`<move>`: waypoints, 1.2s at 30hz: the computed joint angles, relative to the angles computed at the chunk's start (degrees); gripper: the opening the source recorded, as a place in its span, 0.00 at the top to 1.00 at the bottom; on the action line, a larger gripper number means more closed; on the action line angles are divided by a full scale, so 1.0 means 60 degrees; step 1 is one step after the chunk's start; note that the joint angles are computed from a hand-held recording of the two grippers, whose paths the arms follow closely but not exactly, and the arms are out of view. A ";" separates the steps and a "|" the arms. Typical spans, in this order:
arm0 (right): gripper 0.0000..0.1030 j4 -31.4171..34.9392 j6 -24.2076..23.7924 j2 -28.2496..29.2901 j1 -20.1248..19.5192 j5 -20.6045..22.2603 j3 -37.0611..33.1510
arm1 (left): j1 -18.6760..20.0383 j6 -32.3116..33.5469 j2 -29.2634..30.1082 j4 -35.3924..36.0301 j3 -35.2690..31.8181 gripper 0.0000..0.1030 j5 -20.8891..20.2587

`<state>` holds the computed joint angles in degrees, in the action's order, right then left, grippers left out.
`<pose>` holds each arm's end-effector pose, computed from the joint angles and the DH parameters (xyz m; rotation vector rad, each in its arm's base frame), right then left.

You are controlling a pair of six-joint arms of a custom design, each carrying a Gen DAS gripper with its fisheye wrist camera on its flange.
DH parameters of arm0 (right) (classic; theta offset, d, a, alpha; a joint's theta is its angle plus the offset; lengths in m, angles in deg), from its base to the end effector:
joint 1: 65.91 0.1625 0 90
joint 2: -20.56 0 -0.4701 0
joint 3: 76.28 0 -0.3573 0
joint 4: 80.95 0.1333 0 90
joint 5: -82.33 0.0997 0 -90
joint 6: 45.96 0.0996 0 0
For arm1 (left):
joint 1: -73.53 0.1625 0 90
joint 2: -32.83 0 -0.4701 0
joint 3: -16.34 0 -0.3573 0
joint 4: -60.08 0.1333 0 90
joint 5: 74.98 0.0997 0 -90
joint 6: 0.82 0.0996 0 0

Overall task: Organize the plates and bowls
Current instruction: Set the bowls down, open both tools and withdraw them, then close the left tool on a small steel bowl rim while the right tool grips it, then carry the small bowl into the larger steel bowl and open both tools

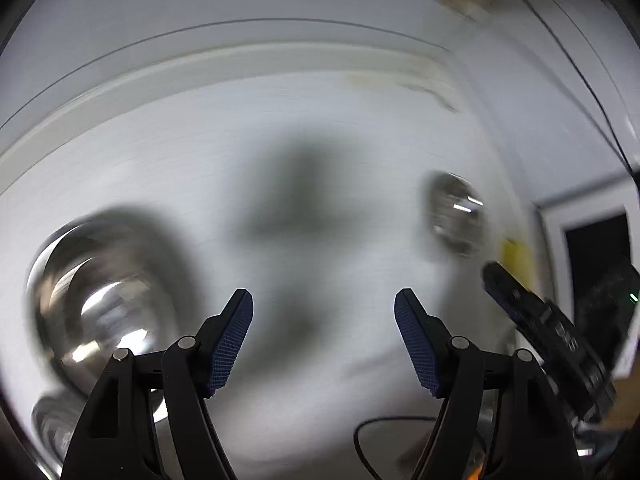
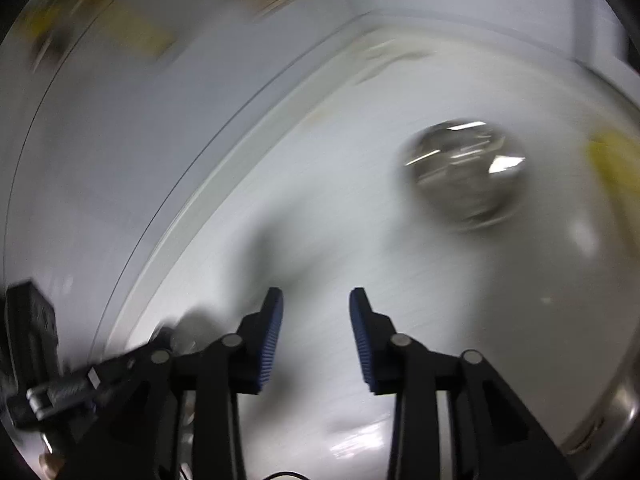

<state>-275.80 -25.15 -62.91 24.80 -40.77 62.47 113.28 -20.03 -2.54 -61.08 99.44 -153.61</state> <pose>0.0837 -0.3841 0.3577 -0.7618 -2.3638 1.2527 -0.4338 -0.5597 0.0482 0.7911 2.6964 0.1769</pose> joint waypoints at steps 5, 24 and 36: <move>0.48 -0.0190 0.0127 -0.1808 -0.2710 0.2179 0.0646 | -0.0512 0.0593 0.2104 0.0531 -0.2003 0.20 -0.0936; 0.69 0.0103 -0.0511 -0.0836 -0.5497 0.4181 -0.0318 | -0.0650 -0.1403 0.5290 0.2449 -0.5837 0.34 -0.0308; 0.93 0.0607 -0.0345 -0.0944 -0.3054 0.2013 0.0053 | -0.1074 -0.0627 0.2876 0.1424 -0.2606 0.90 0.0033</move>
<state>-272.15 -27.22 -68.57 6.48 -28.70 62.79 106.84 -23.80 14.72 -52.54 83.80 -153.41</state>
